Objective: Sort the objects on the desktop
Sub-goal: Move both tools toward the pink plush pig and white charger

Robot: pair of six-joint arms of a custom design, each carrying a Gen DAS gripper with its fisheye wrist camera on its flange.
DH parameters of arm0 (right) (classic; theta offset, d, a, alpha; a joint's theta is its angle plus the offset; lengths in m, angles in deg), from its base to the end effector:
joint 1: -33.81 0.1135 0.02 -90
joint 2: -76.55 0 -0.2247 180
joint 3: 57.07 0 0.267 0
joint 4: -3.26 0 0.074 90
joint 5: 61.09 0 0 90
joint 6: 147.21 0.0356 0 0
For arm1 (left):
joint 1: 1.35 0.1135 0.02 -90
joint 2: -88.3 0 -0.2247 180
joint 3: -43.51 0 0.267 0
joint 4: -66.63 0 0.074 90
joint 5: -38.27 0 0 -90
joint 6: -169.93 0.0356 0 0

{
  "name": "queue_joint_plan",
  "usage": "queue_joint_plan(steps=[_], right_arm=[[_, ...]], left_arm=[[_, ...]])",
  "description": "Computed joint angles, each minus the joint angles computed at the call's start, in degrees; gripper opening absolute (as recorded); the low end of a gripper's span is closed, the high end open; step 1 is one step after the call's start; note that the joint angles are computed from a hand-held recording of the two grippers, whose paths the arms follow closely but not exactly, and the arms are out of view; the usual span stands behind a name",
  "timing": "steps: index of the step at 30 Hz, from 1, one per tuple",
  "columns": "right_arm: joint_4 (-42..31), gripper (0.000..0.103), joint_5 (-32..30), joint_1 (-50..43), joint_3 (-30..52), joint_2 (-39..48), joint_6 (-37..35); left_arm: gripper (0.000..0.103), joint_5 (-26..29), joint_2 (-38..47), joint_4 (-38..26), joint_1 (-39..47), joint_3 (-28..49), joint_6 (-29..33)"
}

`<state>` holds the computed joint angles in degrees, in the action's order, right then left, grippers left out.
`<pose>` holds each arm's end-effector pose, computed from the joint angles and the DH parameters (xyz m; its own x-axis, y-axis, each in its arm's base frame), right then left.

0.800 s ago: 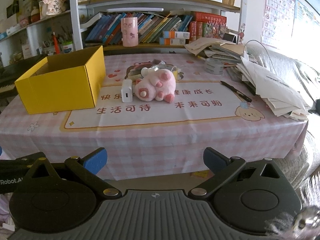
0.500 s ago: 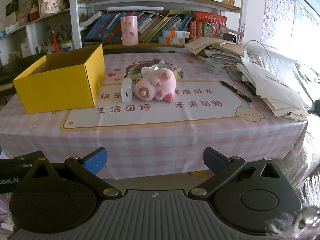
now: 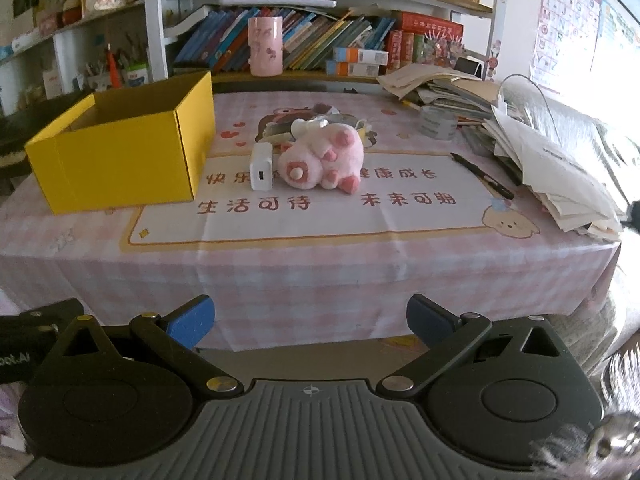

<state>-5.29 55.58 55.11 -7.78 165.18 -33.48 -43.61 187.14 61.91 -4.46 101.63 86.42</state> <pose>0.2779 0.0912 0.0904 -0.6505 0.1323 -0.7479 0.2377 0.9707 -0.0350 0.3328 -0.0231 0.0835 -0.6897 0.1495 -0.7085 0.2321 0.9725 -0.0207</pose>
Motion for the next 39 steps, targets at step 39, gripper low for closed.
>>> queue_joint_plan(steps=[39], right_arm=[[5.7,0.103,0.6,2.2,-3.9,-3.0,2.1]], left_arm=[[0.103,3.2,-0.1,0.4,0.3,0.2,6.7]])
